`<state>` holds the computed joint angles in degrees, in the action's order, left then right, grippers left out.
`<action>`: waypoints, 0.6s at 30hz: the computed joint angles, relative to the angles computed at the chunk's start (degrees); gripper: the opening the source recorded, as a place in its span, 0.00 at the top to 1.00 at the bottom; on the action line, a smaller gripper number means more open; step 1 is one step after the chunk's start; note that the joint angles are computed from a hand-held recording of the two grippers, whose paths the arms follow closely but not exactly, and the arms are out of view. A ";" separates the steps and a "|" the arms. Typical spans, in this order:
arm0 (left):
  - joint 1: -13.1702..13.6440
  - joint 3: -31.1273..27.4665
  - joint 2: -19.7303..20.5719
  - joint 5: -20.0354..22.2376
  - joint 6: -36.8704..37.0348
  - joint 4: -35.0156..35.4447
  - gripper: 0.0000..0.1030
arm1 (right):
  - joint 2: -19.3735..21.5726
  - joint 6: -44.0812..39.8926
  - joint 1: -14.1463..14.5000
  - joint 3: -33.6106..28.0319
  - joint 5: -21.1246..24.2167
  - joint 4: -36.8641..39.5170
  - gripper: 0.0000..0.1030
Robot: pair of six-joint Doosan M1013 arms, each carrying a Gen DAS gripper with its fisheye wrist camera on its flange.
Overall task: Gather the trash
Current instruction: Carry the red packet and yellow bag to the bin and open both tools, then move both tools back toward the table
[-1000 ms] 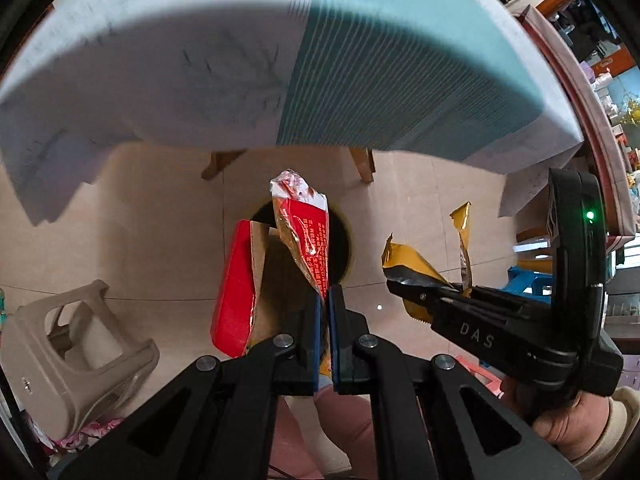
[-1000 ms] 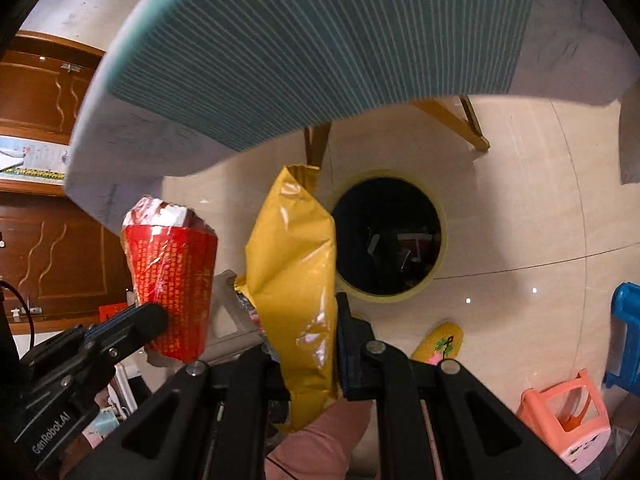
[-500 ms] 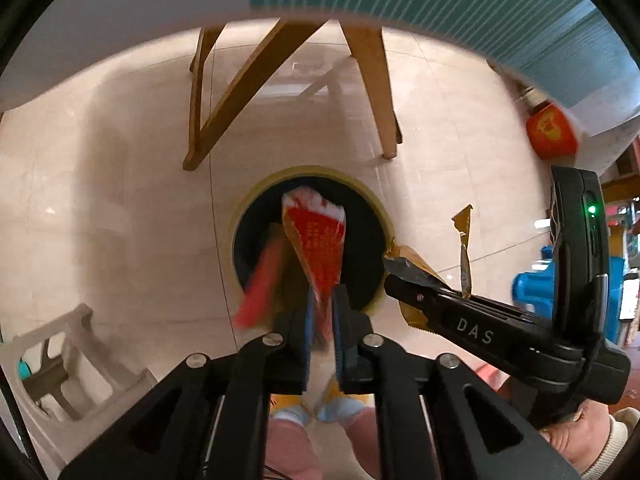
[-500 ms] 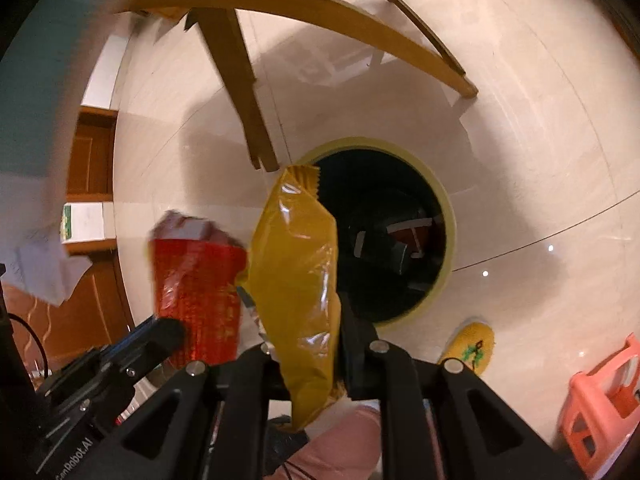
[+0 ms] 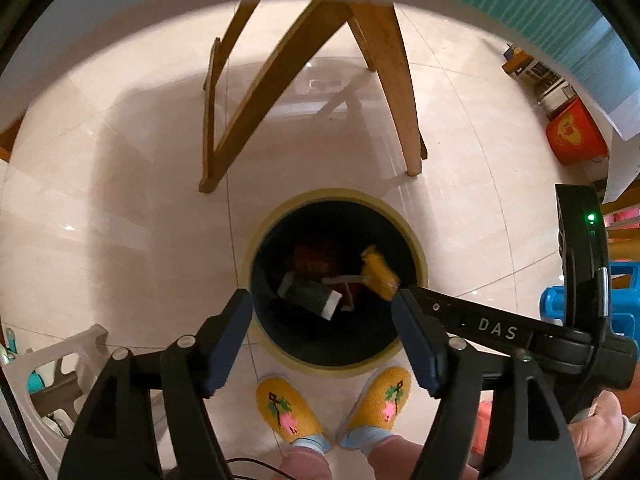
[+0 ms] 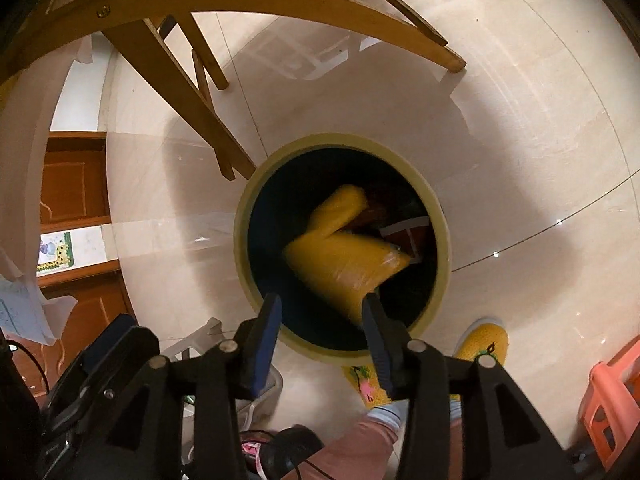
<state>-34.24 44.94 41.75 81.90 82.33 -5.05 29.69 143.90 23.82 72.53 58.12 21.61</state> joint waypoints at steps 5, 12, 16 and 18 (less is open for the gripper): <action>-0.27 -0.67 -0.71 -0.04 -0.19 2.31 0.27 | -0.30 -0.73 -0.03 -0.89 0.34 -0.30 0.59; -0.36 -4.85 -0.97 3.97 -0.38 4.04 0.27 | -0.76 -0.90 0.13 -4.21 3.44 -1.02 0.59; -0.33 -8.84 -0.77 7.45 0.09 4.39 0.27 | -1.35 -0.28 0.45 -6.79 5.97 -1.62 0.59; -0.22 -11.55 -0.44 9.56 0.21 4.38 0.27 | -1.73 0.39 0.65 -8.57 7.72 -2.17 0.59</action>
